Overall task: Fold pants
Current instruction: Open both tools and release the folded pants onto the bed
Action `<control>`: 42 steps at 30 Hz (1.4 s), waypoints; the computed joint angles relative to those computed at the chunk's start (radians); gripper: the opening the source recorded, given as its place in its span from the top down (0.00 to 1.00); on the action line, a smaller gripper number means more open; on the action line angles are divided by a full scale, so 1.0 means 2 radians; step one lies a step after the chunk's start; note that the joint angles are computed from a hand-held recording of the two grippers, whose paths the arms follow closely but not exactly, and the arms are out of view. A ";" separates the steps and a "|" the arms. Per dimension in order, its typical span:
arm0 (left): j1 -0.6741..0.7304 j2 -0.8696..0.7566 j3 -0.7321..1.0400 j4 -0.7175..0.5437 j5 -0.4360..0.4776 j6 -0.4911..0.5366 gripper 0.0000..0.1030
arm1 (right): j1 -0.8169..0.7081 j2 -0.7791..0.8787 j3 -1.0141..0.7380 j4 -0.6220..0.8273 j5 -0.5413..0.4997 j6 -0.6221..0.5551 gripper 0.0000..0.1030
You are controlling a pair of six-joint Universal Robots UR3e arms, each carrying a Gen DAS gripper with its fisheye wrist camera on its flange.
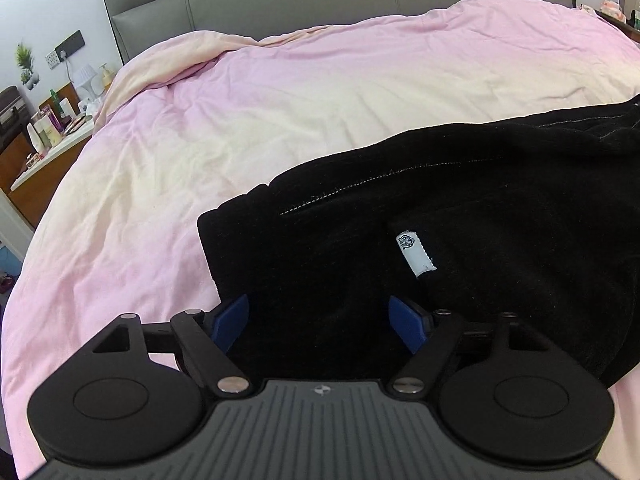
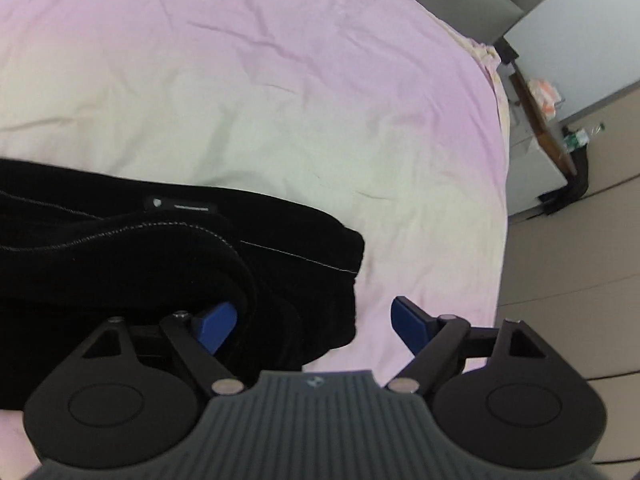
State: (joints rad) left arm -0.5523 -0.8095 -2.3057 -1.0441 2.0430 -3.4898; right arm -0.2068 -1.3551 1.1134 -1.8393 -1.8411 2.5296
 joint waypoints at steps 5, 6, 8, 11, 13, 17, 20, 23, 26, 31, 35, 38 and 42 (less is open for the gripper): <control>0.000 0.030 -0.023 0.011 -0.001 0.009 0.13 | -0.115 -0.022 -0.065 0.163 0.257 0.003 0.17; -0.003 0.033 -0.026 0.013 0.001 0.008 0.13 | -0.111 -0.024 -0.052 0.157 0.244 0.001 0.17; -0.006 0.038 -0.030 0.015 0.004 0.005 0.13 | -0.067 -0.046 0.028 0.060 0.134 -0.008 0.20; -0.013 0.042 -0.031 0.013 0.007 -0.006 0.13 | -0.095 -0.082 0.073 0.089 0.179 -0.039 0.21; -0.020 0.041 -0.031 0.011 0.012 -0.009 0.13 | -0.110 -0.127 0.145 0.063 0.203 -0.053 0.21; -0.026 0.045 -0.030 0.006 0.015 -0.018 0.13 | -0.111 -0.195 0.290 -0.023 0.177 -0.071 0.53; -0.040 0.038 -0.024 -0.001 0.025 -0.031 0.13 | -0.126 -0.234 0.373 -0.085 0.168 -0.082 0.78; -0.053 0.036 -0.018 -0.011 0.034 -0.034 0.13 | -0.171 -0.273 0.387 -0.080 0.204 -0.100 0.89; -0.040 0.055 -0.025 -0.013 0.023 -0.016 0.13 | -0.242 -0.297 0.323 -0.031 0.270 -0.114 0.89; -0.026 0.063 -0.038 0.001 0.022 -0.008 0.13 | -0.246 -0.196 0.167 -0.093 0.270 -0.071 0.89; -0.029 0.054 -0.038 0.005 0.029 -0.026 0.13 | -0.177 -0.095 0.129 -0.193 0.212 -0.085 0.87; -0.054 0.031 -0.027 0.000 0.049 -0.046 0.13 | -0.103 -0.032 0.139 -0.282 0.097 -0.069 0.72; -0.046 0.042 -0.033 0.002 0.044 -0.024 0.13 | -0.051 -0.003 0.162 -0.350 0.002 0.013 0.69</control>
